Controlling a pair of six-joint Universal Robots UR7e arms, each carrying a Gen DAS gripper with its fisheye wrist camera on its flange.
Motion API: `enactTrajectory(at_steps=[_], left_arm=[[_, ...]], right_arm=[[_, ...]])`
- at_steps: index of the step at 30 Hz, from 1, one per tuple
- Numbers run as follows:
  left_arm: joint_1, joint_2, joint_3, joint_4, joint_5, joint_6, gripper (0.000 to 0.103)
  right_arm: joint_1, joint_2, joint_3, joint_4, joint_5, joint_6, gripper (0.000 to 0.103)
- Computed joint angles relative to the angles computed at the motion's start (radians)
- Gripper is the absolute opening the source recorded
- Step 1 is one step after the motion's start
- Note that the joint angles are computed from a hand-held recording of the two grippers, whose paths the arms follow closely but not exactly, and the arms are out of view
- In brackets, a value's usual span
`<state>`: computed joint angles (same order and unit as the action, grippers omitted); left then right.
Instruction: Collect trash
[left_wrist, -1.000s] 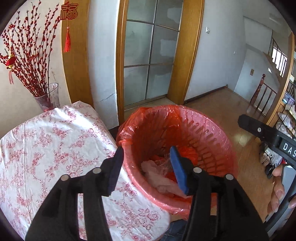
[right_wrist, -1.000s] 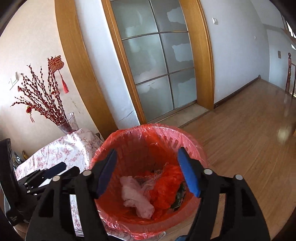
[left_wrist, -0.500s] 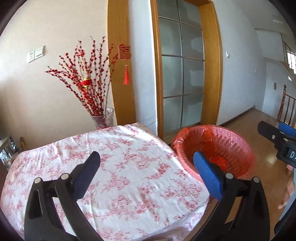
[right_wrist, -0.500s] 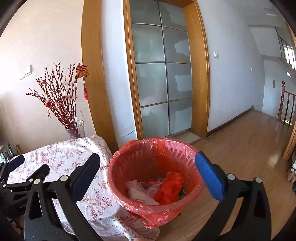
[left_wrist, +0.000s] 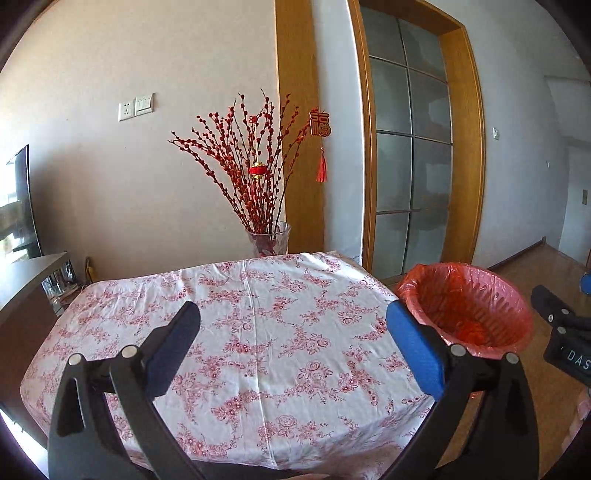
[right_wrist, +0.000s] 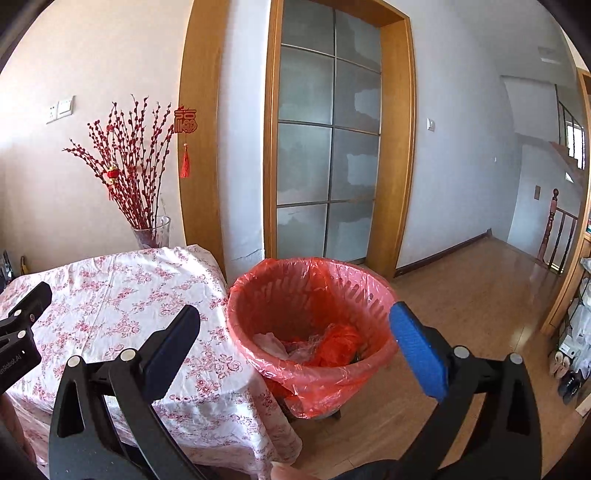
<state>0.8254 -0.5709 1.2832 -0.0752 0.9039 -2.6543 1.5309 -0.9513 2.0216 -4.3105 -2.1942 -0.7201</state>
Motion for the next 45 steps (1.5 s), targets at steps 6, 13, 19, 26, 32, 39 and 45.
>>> enactTrajectory(at_steps=[6, 13, 19, 26, 32, 39, 45], left_arm=[[0.001, -0.008, 0.018, 0.006, -0.021, -0.034, 0.099], [0.001, -0.013, 0.027, 0.016, -0.029, -0.055, 0.099], [0.000, -0.010, 0.024, 0.034, -0.032, -0.074, 0.099], [0.003, 0.002, 0.008, 0.067, -0.033, -0.095, 0.099], [0.003, 0.006, 0.004, 0.076, -0.043, -0.104, 0.099], [0.004, 0.008, 0.000, 0.080, -0.055, -0.111, 0.099], [0.000, 0.004, 0.010, 0.060, -0.073, -0.104, 0.099]], right_arm=[[0.017, 0.035, -0.003, -0.040, -0.025, -0.052, 0.101], [0.022, 0.035, 0.007, -0.031, -0.039, -0.033, 0.101], [0.021, 0.037, 0.010, -0.027, -0.048, -0.024, 0.101], [0.013, 0.034, 0.016, -0.002, -0.058, 0.006, 0.101], [0.009, 0.030, 0.021, 0.008, -0.059, 0.020, 0.101], [0.007, 0.028, 0.027, 0.025, -0.059, 0.036, 0.101], [0.008, 0.029, 0.026, 0.031, -0.061, 0.042, 0.101]])
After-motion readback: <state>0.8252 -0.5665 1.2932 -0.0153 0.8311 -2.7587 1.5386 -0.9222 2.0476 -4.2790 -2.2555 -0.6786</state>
